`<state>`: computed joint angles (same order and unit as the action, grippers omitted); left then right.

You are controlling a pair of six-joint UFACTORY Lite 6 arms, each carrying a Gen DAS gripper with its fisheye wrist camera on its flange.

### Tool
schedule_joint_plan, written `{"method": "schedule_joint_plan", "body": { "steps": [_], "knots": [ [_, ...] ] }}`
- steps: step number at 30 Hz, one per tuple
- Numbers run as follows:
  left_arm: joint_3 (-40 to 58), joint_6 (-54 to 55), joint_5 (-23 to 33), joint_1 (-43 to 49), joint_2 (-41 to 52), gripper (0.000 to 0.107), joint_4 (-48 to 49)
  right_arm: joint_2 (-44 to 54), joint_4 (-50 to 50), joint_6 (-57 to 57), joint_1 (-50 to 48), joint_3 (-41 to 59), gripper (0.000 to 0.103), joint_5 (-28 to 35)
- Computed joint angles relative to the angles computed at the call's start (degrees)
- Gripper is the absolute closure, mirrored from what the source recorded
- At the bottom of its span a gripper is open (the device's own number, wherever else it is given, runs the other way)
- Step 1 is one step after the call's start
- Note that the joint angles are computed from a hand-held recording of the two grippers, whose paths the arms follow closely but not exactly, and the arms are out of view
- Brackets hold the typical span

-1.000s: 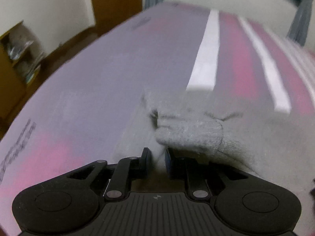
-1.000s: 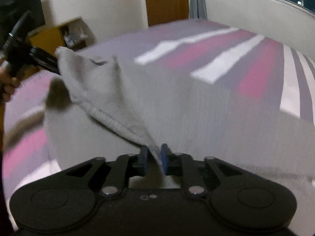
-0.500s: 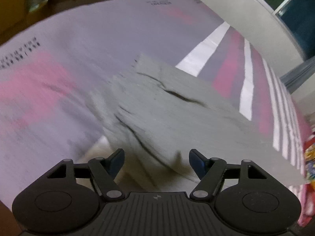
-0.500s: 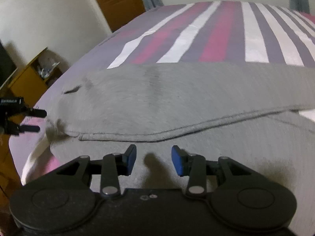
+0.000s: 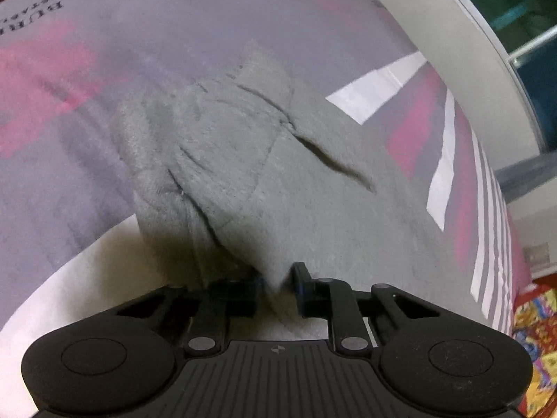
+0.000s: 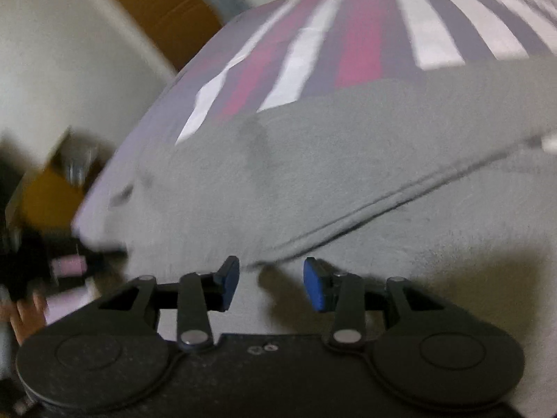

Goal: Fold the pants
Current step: 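Lift both cuffs and fold them over toward the waistband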

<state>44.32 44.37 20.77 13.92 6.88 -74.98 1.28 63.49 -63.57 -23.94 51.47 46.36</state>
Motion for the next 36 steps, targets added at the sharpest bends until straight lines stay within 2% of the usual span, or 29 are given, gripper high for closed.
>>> {"method": "schedule_joint_plan", "body": {
  "steps": [1, 3, 5, 6, 7, 10, 14, 17, 20, 23, 27, 32, 35, 36],
  "knots": [
    [-0.1, 0.8, -0.5, -0.3, 0.0, 0.089, -0.3, 2.0, 2.6, 1.3, -0.9, 0.7, 0.054, 0.3],
    [1.1, 0.0, -1.3, -1.0, 0.6, 0.089, 1.2, 5.6, 6.6, 3.3, -1.9, 2.2, 0.055, 0.6],
    [1.7, -1.0, -1.4, -1.2, 0.7, 0.09, 2.4, 7.1, 7.8, 3.5, -0.6, 2.9, 0.077, -1.4],
    [2.1, -0.9, -1.3, -1.1, 0.6, 0.091, 2.5, 7.0, 7.5, 3.5, 0.0, 2.7, 0.093, -2.1],
    [3.2, -1.5, -1.1, -1.0, 0.8, 0.092, 3.4, 5.7, 8.2, 2.5, 0.3, 1.5, 0.095, -2.2],
    [5.1, -2.7, 1.5, 2.1, -1.4, 0.093, 7.8, -4.8, 7.8, -1.9, 0.9, -3.5, 0.095, -1.0],
    [6.4, -2.8, 6.9, 8.2, -4.7, 0.093, 13.9, -18.3, 3.0, -2.4, -0.5, -8.5, 0.095, 7.3],
    [4.3, -0.3, 8.6, 11.7, -4.5, 0.093, 16.0, -25.3, -0.9, -3.2, 1.0, -15.6, 0.095, 7.3],
    [2.0, 4.0, 6.9, 13.0, -0.9, 0.093, 12.4, -24.4, -2.8, -3.6, 4.9, -21.5, 0.095, 0.4],
    [1.5, 6.4, 6.1, 13.1, 0.4, 0.093, 9.6, -23.3, -1.5, -4.7, 6.3, -24.2, 0.095, -2.2],
    [-0.1, 8.0, 7.4, 13.4, -4.7, 0.093, 9.7, -30.8, -3.7, -2.3, 6.0, -24.8, 0.095, 1.5],
    [-0.9, 8.8, 7.9, 15.6, -3.4, 0.093, 8.6, -27.6, -4.0, -4.1, 3.1, -24.8, 0.095, 3.8],
    [-0.3, 8.9, 8.7, 16.3, -3.1, 0.093, 8.6, -29.7, -5.1, -2.6, 4.4, -23.9, 0.095, 3.0],
    [0.1, 8.1, 9.1, 16.1, -2.6, 0.093, 9.8, -27.5, -4.6, -2.1, 4.5, -22.3, 0.085, 1.7]
  ]
}}
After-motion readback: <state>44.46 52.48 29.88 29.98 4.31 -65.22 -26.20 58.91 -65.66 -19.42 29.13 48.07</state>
